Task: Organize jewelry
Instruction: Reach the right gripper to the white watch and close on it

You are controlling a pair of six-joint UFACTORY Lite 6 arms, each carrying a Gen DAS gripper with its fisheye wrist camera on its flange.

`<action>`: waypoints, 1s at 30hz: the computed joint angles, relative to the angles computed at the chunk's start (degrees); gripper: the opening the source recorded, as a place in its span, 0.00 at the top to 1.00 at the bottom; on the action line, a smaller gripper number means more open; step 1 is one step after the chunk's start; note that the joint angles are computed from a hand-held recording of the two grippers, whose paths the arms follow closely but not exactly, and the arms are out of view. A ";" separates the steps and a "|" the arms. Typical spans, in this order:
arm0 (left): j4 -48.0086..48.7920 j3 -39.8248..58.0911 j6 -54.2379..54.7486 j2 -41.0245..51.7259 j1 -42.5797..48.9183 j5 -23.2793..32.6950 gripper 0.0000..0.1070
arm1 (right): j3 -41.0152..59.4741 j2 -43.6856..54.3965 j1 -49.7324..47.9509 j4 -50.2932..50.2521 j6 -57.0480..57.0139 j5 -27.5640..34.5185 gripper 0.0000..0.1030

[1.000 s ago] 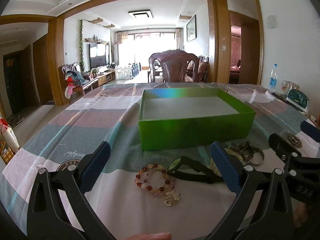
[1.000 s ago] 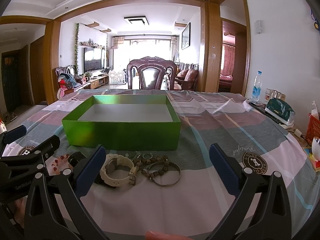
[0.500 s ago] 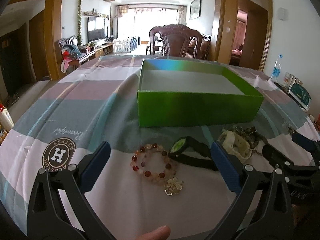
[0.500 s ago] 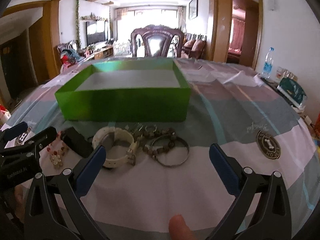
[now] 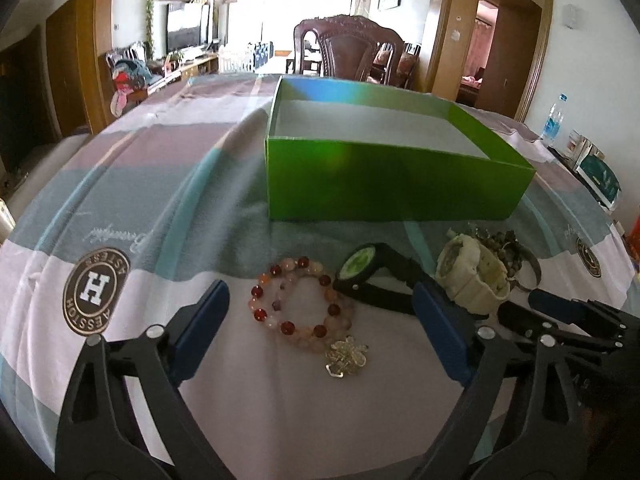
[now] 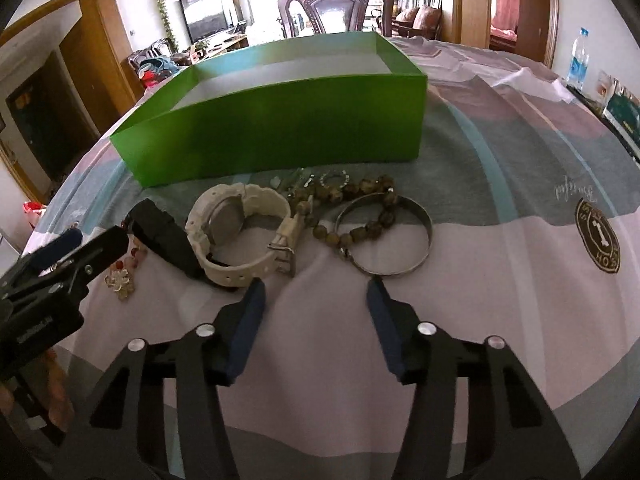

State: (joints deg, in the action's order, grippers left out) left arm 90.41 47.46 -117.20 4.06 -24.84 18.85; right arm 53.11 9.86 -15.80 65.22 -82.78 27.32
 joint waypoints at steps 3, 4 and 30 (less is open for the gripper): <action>-0.18 0.22 -0.14 0.53 0.51 -0.49 0.21 | -0.39 -0.53 -1.00 -0.16 -0.11 1.69 0.52; -0.48 0.35 0.04 0.77 0.72 -0.70 0.26 | -1.27 -1.11 -0.98 0.51 -0.94 1.54 0.54; -10.37 4.34 9.43 4.33 -0.59 5.32 0.25 | 27.96 13.90 6.43 -31.27 22.13 4.70 0.57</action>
